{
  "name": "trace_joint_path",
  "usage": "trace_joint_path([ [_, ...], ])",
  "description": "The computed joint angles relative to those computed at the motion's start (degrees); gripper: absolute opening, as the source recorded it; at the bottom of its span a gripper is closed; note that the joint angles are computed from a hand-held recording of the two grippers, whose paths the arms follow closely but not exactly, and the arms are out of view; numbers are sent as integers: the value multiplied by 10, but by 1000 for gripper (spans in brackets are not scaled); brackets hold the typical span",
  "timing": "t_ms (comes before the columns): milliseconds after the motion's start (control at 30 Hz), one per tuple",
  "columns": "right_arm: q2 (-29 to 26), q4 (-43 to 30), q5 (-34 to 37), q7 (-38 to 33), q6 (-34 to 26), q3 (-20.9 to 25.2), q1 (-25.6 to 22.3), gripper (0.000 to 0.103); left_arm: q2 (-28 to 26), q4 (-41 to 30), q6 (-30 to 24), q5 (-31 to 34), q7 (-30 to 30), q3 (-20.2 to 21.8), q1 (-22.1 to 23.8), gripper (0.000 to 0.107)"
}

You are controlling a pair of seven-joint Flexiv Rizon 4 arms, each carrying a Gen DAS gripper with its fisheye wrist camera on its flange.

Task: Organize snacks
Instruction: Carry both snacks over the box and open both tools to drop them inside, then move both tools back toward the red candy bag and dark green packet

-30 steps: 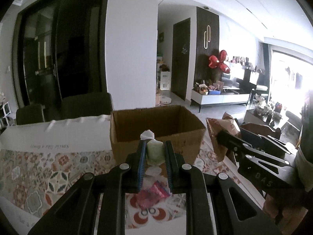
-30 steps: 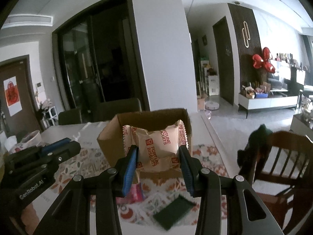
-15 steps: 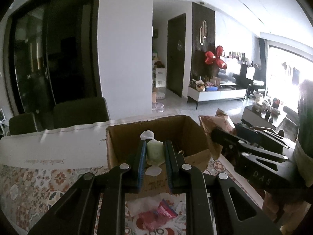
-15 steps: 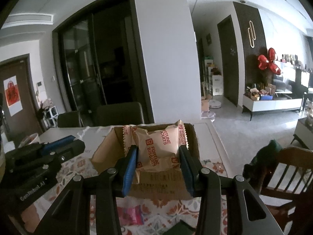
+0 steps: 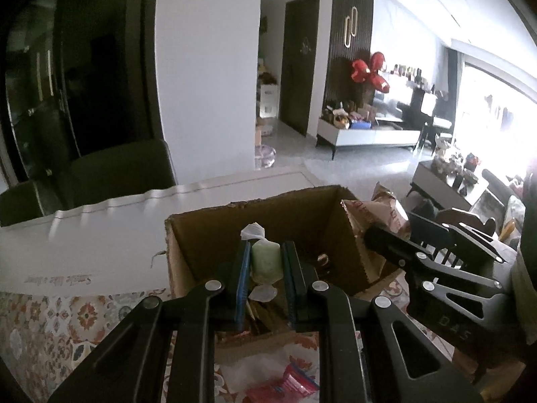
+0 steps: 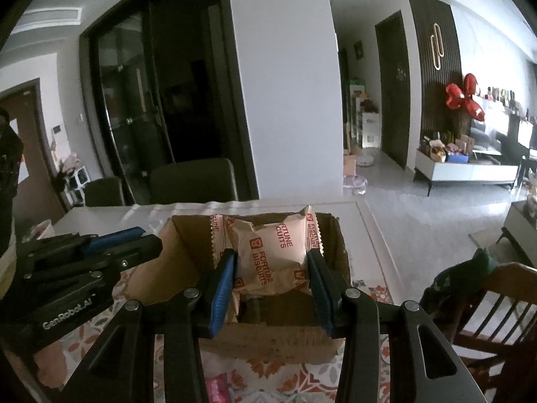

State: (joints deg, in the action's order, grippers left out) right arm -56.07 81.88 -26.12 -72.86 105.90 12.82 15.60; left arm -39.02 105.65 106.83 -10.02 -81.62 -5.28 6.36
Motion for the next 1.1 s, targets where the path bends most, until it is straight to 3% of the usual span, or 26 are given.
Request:
trace_joint_path([
  [100,-7,-13,0,2,-16,4,-3,44,-10,-19,-26,-4,6,-4,6,20],
  [200,-14,-26,4,3,-32,6,-1,44,-20,-35,-39,-17,8,21,-14,21],
  [333,-18,-40,15,-1,-48,-3,8,46,-24,-36,-35,-28,6,42,-31,54],
  [367,-18,-41,17,-3,-50,-3,10,49,-23,-33,-29,-29,5,47,-36,56],
  [567,-3,-22,51,1,-46,-37,34,64,-11,-3,7,-23,13,61,-46,60],
  [1100,84,146,202,6,97,-161,149,64,34,119,161,86,19,16,4,60],
])
